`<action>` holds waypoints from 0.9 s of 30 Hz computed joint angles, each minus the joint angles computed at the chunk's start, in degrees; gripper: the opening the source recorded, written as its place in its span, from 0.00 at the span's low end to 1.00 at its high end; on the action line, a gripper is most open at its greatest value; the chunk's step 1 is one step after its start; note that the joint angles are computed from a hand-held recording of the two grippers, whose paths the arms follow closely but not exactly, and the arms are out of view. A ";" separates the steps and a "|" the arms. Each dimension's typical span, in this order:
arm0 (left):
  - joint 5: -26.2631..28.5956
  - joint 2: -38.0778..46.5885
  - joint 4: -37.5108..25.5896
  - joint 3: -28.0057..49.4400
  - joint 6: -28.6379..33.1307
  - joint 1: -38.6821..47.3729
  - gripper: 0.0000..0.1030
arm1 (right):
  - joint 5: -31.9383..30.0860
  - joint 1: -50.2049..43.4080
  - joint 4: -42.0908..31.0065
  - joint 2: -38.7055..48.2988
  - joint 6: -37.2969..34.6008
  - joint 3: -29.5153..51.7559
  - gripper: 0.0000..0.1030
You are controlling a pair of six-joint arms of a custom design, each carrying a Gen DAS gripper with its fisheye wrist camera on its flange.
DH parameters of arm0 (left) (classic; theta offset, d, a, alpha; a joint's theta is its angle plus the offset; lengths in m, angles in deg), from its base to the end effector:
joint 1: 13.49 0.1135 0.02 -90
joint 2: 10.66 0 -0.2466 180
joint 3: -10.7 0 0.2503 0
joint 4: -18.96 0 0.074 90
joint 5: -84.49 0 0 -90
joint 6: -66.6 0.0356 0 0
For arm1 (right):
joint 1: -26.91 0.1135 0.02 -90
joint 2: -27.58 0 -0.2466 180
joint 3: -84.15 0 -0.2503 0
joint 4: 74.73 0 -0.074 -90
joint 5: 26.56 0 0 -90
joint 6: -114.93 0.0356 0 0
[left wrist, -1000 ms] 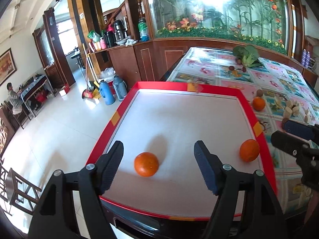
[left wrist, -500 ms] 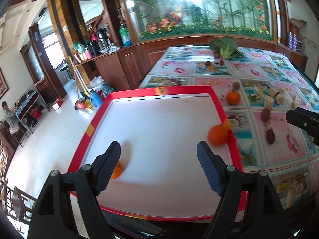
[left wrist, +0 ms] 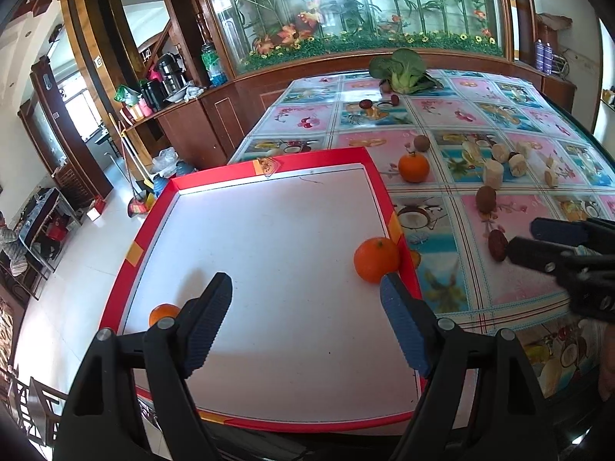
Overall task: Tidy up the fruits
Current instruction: 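Grasp a dark red date with the right tool while the left tool grasps a brown kiwi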
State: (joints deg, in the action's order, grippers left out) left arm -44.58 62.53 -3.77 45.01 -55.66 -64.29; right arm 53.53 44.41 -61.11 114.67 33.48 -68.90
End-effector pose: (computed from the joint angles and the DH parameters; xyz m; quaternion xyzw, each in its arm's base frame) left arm 0.1386 -0.1345 0.1030 0.0663 0.9149 0.0895 0.3879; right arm 0.1957 0.0681 0.0636 -0.1041 0.9201 0.1613 0.3414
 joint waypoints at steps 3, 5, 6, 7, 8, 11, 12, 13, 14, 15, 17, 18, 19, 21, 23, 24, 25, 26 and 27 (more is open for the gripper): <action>0.32 -1.07 0.50 -0.40 0.74 0.39 0.78 | 0.06 0.17 -2.33 3.45 0.58 3.10 0.35; 0.49 -1.33 0.78 -0.24 1.46 0.61 0.78 | 0.10 -0.02 -4.50 5.84 0.75 5.37 0.28; 0.59 -1.24 0.96 -0.03 1.85 0.72 0.78 | -0.05 -0.43 -3.89 5.61 0.98 5.02 0.25; 0.82 -1.12 1.10 0.34 2.29 0.91 0.78 | 0.44 -0.51 -4.33 5.44 0.77 5.10 0.17; 1.07 -1.08 1.26 0.60 2.68 1.10 0.78 | 0.62 -0.75 -5.06 5.86 0.38 5.53 0.17; 1.87 -1.24 1.56 2.05 4.23 1.46 0.78 | 0.05 -3.14 -5.06 5.01 -0.61 4.63 0.17; 2.52 -1.08 1.81 2.65 4.77 1.67 0.78 | -0.30 -4.40 -5.44 4.45 -1.35 4.29 0.17; 3.10 -0.79 1.98 3.22 5.10 1.76 0.78 | -0.61 -6.09 -5.94 3.66 -2.29 3.80 0.17; 4.23 -0.22 2.27 4.18 5.78 1.95 0.78 | -0.95 -8.20 -6.42 2.80 -3.19 3.24 0.17; 5.65 0.77 2.65 5.37 6.57 2.11 0.78 | -1.94 -10.98 -6.90 2.02 -4.39 2.70 0.17; 8.79 3.35 3.50 7.89 7.38 2.48 0.78 | -3.57 -15.78 -8.01 0.79 -6.60 2.12 0.17; 9.83 4.52 3.89 8.87 7.48 2.46 0.78 | -4.00 -17.82 -8.83 -0.08 -7.45 1.98 0.17; 11.23 6.43 4.43 10.41 7.76 2.38 0.78 | -4.82 -20.50 -9.20 -0.73 -8.60 1.71 0.17; 12.62 11.94 5.32 14.48 8.64 1.66 0.78 | -7.15 -25.64 -9.42 -1.08 -10.72 1.51 0.17; 13.54 18.72 6.86 19.31 10.10 1.07 0.78 | -7.95 -28.23 -8.67 -0.50 -11.58 1.40 0.17; 14.01 20.88 7.08 20.92 10.42 1.01 0.78 | -8.29 -28.98 -9.01 0.14 -11.57 1.80 0.17; 14.98 24.64 6.50 24.15 10.50 1.33 0.78 | -8.79 -29.29 -9.21 0.20 -11.36 2.01 0.17; 16.57 26.95 6.70 26.03 10.67 1.89 0.78 | -8.56 -28.94 -9.56 -0.35 -11.49 1.94 0.17; 18.16 29.09 7.06 27.70 10.83 2.37 0.78 | -7.93 -28.37 -9.31 -0.86 -11.70 1.49 0.17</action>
State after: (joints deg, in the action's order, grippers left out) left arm -26.42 91.62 3.29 72.71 -44.83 -61.92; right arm 45.61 16.03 -70.43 113.81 21.78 -67.42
